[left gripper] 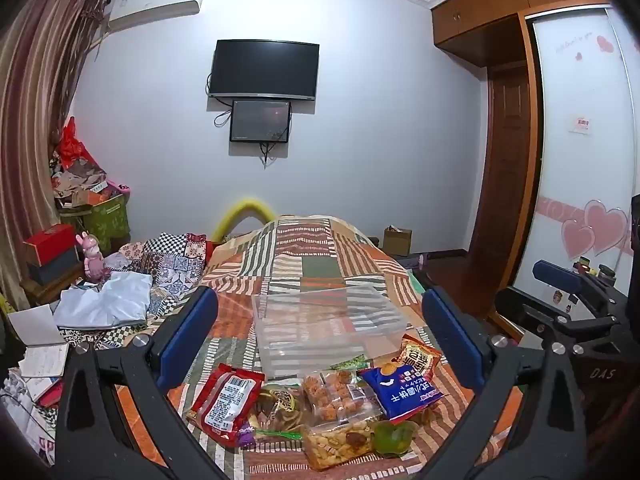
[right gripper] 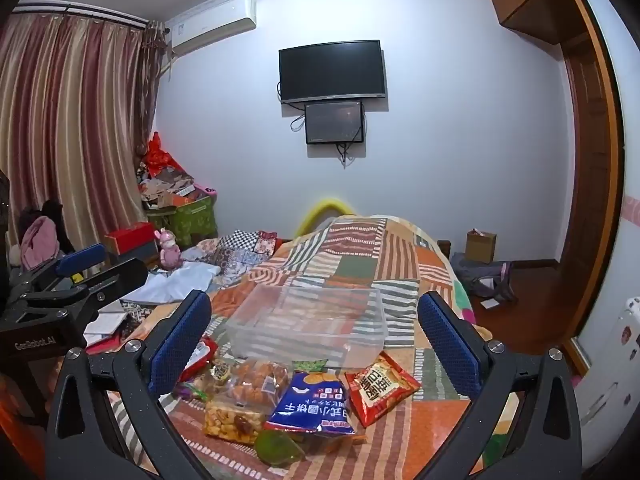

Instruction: Organize snacks

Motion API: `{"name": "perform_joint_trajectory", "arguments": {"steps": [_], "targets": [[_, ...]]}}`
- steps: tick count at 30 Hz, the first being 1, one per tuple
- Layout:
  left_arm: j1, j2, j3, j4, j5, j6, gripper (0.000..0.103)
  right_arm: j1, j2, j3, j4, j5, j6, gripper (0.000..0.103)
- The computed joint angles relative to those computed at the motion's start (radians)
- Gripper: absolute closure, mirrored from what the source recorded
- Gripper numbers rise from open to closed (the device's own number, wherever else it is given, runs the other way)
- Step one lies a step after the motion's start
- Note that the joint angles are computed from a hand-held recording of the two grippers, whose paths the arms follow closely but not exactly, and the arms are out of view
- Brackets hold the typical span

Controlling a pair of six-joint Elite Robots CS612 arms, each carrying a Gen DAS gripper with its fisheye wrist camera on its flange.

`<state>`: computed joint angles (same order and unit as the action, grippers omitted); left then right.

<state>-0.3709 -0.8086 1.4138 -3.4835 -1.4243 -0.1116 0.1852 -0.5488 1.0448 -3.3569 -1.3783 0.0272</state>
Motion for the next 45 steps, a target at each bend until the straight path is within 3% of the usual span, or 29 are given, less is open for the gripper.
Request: {"name": "perform_joint_trajectory", "arguments": {"steps": [45], "targets": [[0.005, 0.005, -0.013, 0.038, -0.035, 0.000, 0.000, -0.002, 0.001, 0.001, -0.015, 0.002, 0.015, 0.000]]}}
